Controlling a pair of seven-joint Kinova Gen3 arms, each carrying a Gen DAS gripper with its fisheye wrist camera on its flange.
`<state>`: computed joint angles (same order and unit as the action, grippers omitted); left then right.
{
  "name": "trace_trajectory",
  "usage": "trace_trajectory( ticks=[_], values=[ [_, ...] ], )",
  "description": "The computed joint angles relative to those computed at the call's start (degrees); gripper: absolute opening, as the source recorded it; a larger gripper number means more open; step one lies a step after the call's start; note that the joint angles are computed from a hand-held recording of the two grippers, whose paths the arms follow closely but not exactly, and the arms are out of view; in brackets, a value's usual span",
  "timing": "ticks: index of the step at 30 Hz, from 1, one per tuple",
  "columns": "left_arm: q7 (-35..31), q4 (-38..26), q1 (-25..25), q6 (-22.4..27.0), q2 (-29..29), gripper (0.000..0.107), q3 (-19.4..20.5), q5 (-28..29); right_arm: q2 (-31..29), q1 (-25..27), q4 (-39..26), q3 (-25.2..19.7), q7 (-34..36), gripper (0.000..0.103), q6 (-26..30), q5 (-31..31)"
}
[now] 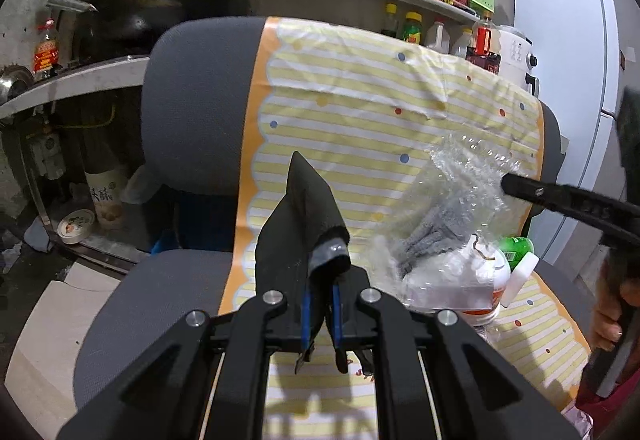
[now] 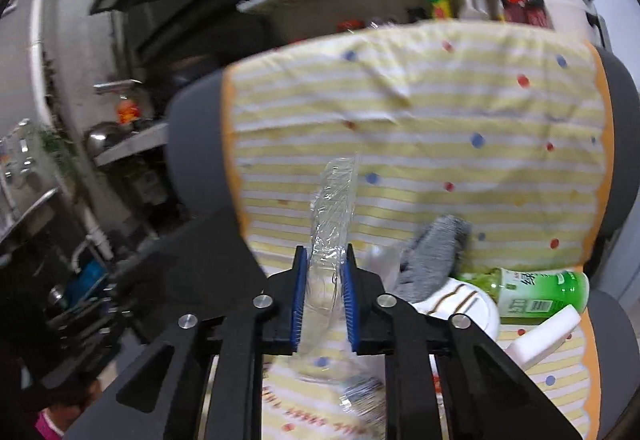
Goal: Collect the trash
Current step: 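Carry the black pouch and clear tray toward the pink bin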
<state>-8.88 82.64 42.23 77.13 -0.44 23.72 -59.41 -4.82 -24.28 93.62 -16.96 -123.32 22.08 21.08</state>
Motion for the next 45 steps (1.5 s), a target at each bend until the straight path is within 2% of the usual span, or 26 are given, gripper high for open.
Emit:
trace_trajectory(
  ticks=[2, 5, 12, 16, 22, 25, 31, 35, 38, 40, 42, 45],
  values=[
    [0.24, -0.66, 0.90, 1.98, 0.00, 0.005, 0.83, -0.84, -2.69, 0.22, 1.84, -0.90, -0.05, 0.014, -0.79, 0.16],
    [0.76, -1.52, 2.38, 3.46, -0.06, 0.005, 2.04, -2.13, -7.40, -1.17, 5.16, 0.97, 4.31, 0.013, -2.13, -4.80],
    [0.21, -5.69, 8.15, 2.57, 3.19, 0.005, 3.43, -5.65, -22.26, -2.18, 14.42, 4.52, 10.93, 0.012, -2.16, -13.68],
    [-1.36, -9.12, 12.48, -1.95, 6.31, 0.005, 2.64, -7.60, -32.36, 2.95, 18.35, 3.97, 11.99, 0.012, 1.28, -16.63],
    [-5.44, -14.55, 16.44, -12.00, 12.08, 0.005, 0.87, -6.42, -45.09, 12.85, 22.34, 6.34, 13.56, 0.012, 10.48, -18.40],
    [-8.15, -16.85, 18.07, -16.95, 15.49, 0.005, 0.32, -4.81, -50.09, 18.08, 25.33, 9.14, 14.49, 0.012, 15.28, -18.92],
    [-14.36, -20.75, 19.37, -24.33, 20.95, 0.005, -0.19, 1.84, -55.41, 25.29, 32.56, 15.97, 15.80, 0.012, 20.34, -18.71],
    [-18.81, -24.19, 20.31, -25.32, 24.15, 0.005, -0.86, 6.33, -57.11, 27.00, 37.29, 21.49, 16.68, 0.013, 20.30, -18.38],
    [-21.72, -26.81, 21.60, -24.96, 26.12, 0.005, -1.97, 8.48, -56.59, 28.35, 40.61, 25.79, 17.19, 0.020, 18.12, -17.63],
    [-23.74, -28.30, 22.28, -24.82, 27.20, 0.005, -2.55, 10.16, -55.62, 29.50, 42.07, 28.10, 17.26, 0.031, 17.12, -17.40],
    [-25.76, -29.11, 22.66, -24.89, 27.91, 0.005, -3.11, 11.95, -55.27, 30.73, 42.67, 28.57, 17.51, 0.032, 16.66, -17.33],
    [-28.84, -31.55, 23.52, -24.18, 29.54, 0.005, -3.94, 14.65, -55.64, 31.49, 43.26, 29.40, 18.54, 0.041, 16.61, -17.02]
  ],
)
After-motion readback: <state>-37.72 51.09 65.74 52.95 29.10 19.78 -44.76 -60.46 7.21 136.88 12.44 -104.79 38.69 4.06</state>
